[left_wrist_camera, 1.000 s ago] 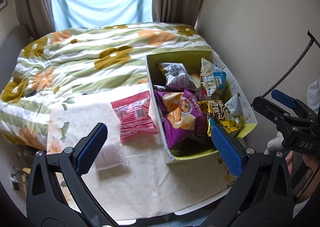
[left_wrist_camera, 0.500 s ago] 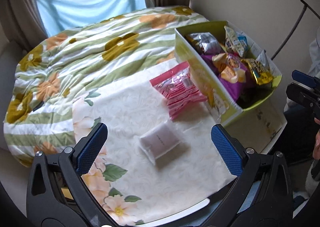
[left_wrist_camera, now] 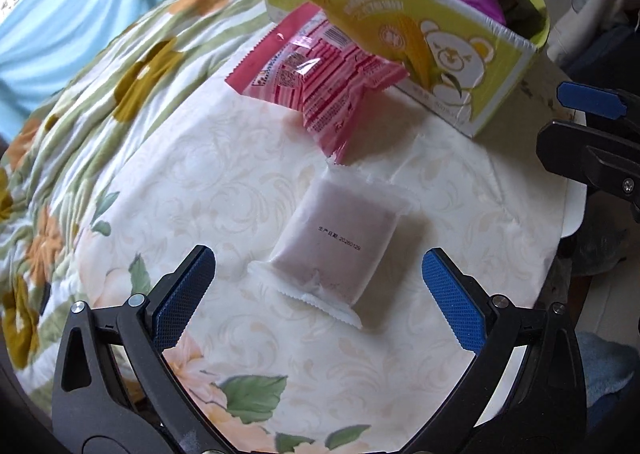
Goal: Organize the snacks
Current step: 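Grasp the white pouch with the left tool while the right tool grasps the pink bag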
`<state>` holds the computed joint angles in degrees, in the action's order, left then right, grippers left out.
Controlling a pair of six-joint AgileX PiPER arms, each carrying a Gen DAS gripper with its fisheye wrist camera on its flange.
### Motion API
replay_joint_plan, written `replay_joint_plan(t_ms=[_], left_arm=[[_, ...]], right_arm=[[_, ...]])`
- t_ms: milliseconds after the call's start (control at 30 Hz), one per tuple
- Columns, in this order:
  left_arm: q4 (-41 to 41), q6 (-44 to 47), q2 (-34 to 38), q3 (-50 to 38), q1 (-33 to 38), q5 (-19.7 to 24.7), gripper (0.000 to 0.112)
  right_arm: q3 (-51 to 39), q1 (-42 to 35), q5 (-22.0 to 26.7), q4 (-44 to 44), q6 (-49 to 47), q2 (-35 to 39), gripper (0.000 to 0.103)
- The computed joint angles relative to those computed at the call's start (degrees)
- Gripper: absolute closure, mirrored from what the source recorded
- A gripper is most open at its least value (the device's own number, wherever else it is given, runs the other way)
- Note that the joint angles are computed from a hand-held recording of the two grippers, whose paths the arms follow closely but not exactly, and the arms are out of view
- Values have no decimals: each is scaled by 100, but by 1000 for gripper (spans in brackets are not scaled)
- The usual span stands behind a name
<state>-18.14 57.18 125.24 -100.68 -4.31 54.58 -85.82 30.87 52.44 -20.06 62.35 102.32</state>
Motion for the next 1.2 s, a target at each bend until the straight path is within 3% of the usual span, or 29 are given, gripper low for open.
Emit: replay_joint_plan(t_ms=[100, 167, 467, 700, 967, 1200], left_arm=[[-114, 317, 263, 21, -41, -282, 11], [-218, 482, 412, 1, -49, -327, 18], [-371, 579, 795, -245, 19, -123, 40], [1, -56, 1178, -1060, 176, 136, 44], [380, -1084, 1912, -2617, 547, 733, 46], [516, -1812, 2493, -3743, 742, 1181, 47]], right_arm=[[114, 93, -120, -154, 466, 217, 2], [142, 126, -191, -228, 702, 349, 2], [-169, 194, -210, -322, 990, 845, 2], [-622, 219, -112, -265, 687, 1208, 2], [-1762, 352, 423, -634, 52, 2032, 2], [-3784, 356, 1568, -1539, -633, 3348, 2]])
